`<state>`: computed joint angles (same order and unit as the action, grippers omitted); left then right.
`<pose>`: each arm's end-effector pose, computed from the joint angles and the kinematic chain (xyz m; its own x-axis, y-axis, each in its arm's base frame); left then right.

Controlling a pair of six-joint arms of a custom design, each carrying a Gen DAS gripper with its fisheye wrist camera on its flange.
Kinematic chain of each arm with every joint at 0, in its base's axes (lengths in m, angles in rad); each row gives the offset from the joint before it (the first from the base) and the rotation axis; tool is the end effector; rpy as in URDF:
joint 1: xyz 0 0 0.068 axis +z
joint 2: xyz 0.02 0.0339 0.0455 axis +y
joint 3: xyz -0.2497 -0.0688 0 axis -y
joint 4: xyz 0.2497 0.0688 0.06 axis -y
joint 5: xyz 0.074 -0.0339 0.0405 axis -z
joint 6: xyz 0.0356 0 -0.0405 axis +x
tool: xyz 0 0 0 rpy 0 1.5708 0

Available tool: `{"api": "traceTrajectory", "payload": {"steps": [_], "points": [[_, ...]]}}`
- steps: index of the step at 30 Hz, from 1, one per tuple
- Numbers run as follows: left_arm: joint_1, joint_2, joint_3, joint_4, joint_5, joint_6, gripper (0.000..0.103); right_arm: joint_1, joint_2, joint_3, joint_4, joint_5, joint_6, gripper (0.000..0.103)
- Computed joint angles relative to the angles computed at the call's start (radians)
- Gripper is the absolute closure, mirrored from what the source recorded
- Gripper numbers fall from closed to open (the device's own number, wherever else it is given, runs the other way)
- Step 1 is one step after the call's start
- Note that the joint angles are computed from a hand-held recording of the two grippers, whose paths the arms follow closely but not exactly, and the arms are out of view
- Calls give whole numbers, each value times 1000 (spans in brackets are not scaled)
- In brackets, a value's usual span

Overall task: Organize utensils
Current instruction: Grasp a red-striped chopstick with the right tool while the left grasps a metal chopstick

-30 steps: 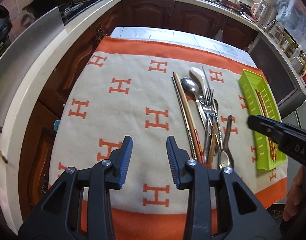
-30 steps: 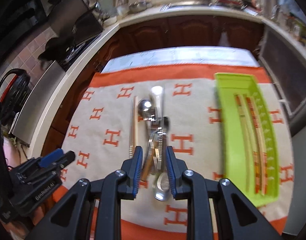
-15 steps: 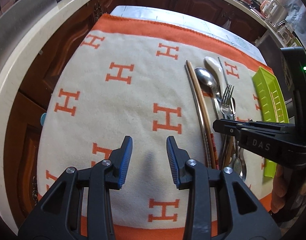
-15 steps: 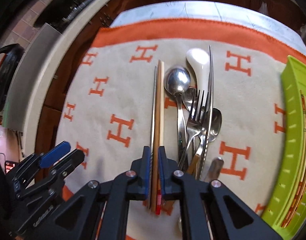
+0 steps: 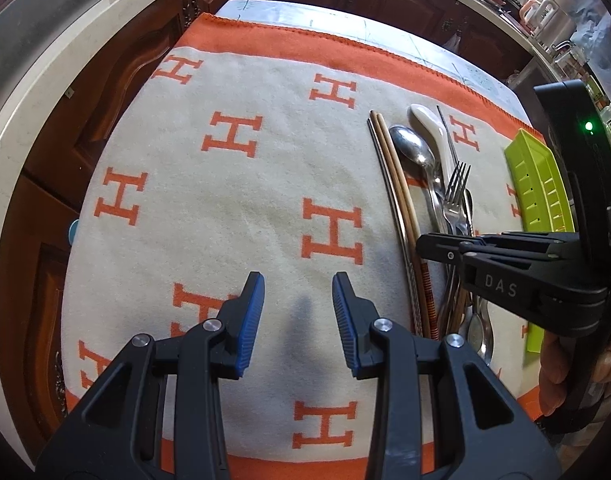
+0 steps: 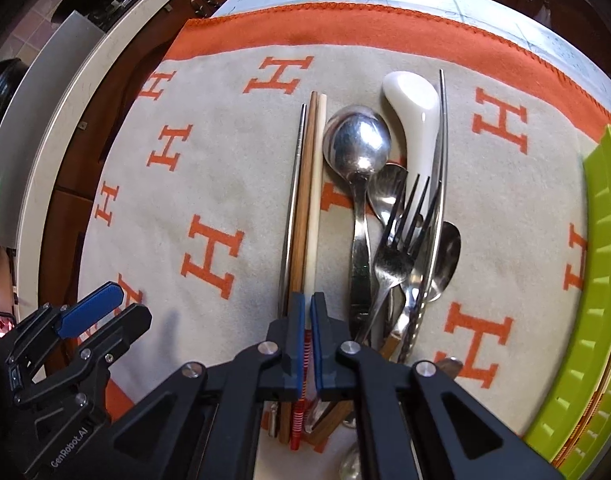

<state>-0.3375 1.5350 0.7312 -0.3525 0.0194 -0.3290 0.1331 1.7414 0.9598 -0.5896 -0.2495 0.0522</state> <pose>0.2561 -0.0906 0.1246 -0.9267 -0.0171 -0.3754 0.0412 0.9883 -0.1469 0.2996 0.0490 0.1199 -0.9794 -0.0801 -0.1854 -0.1262 0.9595 0.2520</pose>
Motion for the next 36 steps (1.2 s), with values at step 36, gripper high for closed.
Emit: {"api": "traceTrajectory", "payload": {"steps": [36], "points": [[-64,268,219,-27,84,-40,74,-100,-125,-123,33,-188,38,97]]}}
